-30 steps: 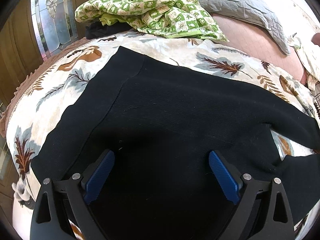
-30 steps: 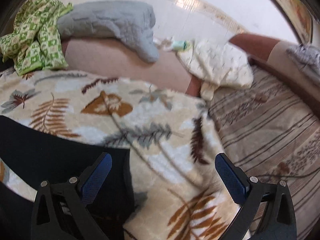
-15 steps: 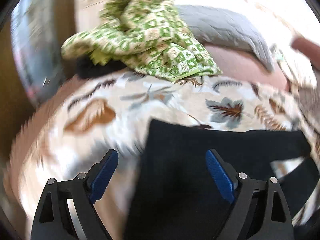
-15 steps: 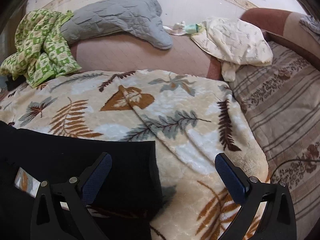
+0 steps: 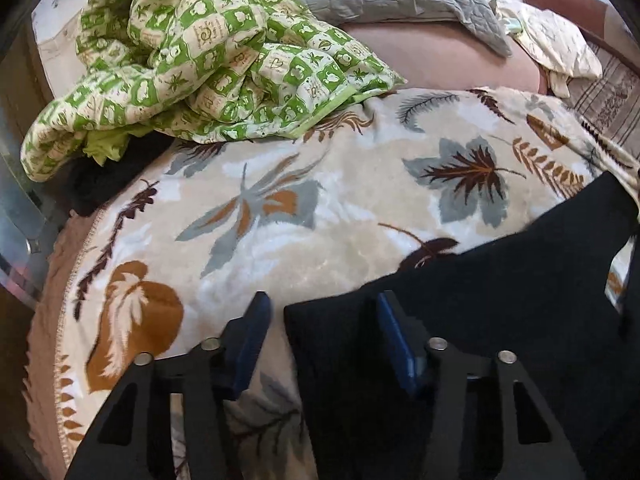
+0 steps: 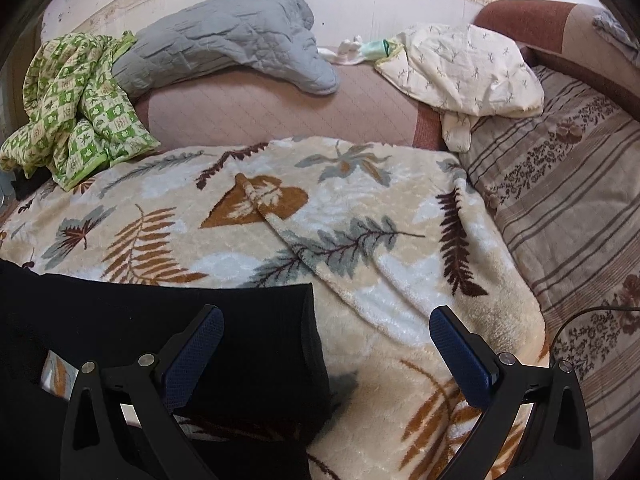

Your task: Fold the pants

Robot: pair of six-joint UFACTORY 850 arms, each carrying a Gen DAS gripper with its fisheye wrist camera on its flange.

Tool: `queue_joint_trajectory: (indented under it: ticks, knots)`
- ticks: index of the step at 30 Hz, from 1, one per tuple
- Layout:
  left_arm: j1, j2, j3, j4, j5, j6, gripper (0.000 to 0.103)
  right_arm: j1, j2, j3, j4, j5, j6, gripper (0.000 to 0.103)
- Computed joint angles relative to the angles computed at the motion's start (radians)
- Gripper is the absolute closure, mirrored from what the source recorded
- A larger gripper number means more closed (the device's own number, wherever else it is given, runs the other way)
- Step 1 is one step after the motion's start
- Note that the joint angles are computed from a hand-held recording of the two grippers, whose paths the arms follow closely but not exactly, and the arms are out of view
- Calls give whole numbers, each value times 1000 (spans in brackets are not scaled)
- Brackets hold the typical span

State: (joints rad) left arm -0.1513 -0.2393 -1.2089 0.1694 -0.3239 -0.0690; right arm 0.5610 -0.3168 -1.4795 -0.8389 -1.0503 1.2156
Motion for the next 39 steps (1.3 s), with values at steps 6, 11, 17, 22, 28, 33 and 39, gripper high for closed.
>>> queue_joint_trajectory:
  ticks: [6,11,17,22,28,33,39]
  knots:
    - [3,-8,-9,-54,-25,5,72,4,1,3,-13,-13,8,1]
    - [-22,33,13,96,-32,-181,99,-20,33,24,-40,20,47,1]
    - [-68,98,50,252,-17,-389,99,-191,179,178,247,493,100,38]
    - [-78,131,71,401,-45,-645,99,-263,138,180,592,567,-146,59]
    - [-79,118,46,407,-91,-733,99,-282,66,145,768,562,-335,69]
    - [-84,107,24,393,-102,-722,100,-283,13,104,804,497,-414,89]
    - [-96,176,79,573,-70,-898,100,-234,73,119,553,603,-292,98]
